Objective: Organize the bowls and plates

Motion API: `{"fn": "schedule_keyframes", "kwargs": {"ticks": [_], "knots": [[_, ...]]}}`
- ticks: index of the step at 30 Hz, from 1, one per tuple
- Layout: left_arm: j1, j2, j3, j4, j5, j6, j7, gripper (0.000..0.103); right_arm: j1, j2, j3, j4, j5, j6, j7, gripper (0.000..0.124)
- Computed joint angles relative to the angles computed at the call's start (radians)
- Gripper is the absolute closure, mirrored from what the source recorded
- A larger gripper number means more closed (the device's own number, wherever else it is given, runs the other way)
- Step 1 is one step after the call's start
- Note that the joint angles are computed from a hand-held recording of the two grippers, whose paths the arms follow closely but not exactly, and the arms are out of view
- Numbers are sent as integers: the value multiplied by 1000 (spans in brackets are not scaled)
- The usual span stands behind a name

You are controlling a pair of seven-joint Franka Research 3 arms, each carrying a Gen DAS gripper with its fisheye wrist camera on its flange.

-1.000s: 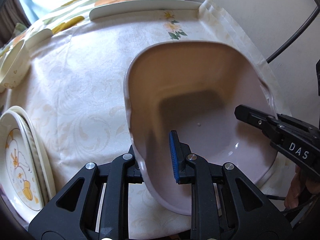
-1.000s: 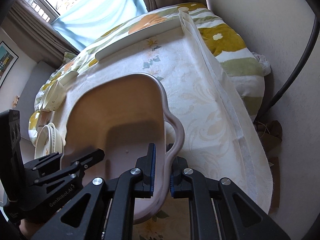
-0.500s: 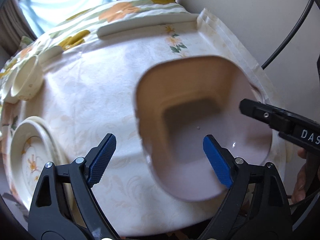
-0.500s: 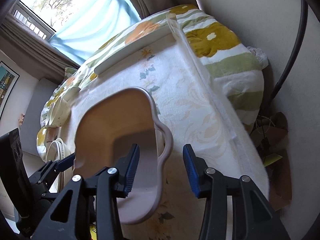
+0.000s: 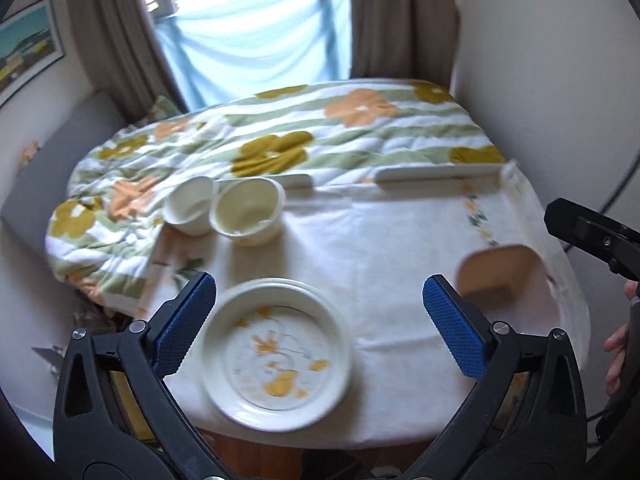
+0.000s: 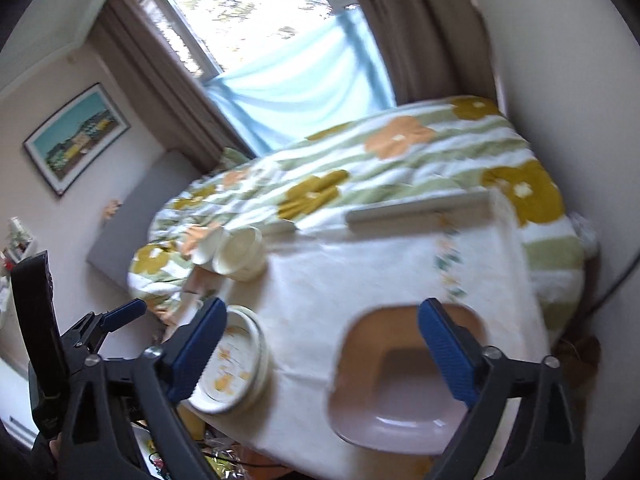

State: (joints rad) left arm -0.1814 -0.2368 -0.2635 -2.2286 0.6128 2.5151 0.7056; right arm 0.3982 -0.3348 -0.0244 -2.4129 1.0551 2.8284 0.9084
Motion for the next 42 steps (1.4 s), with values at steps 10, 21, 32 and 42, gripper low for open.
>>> {"fn": "schedule_keyframes", "kwargs": {"ticks": [10, 21, 32, 42], "knots": [[77, 0, 178, -32, -301, 135, 275, 0, -8, 254, 122, 257, -286, -28, 297, 27], [187, 285, 212, 175, -771, 84, 733, 11, 11, 626, 150, 618, -529, -142, 642, 29], [314, 592, 108, 441, -882, -53, 929, 53, 32, 913, 150, 924, -662, -286, 889, 74], [347, 673, 73, 514, -882, -76, 966, 85, 36, 993, 151, 1024, -690, -339, 945, 101]]}}
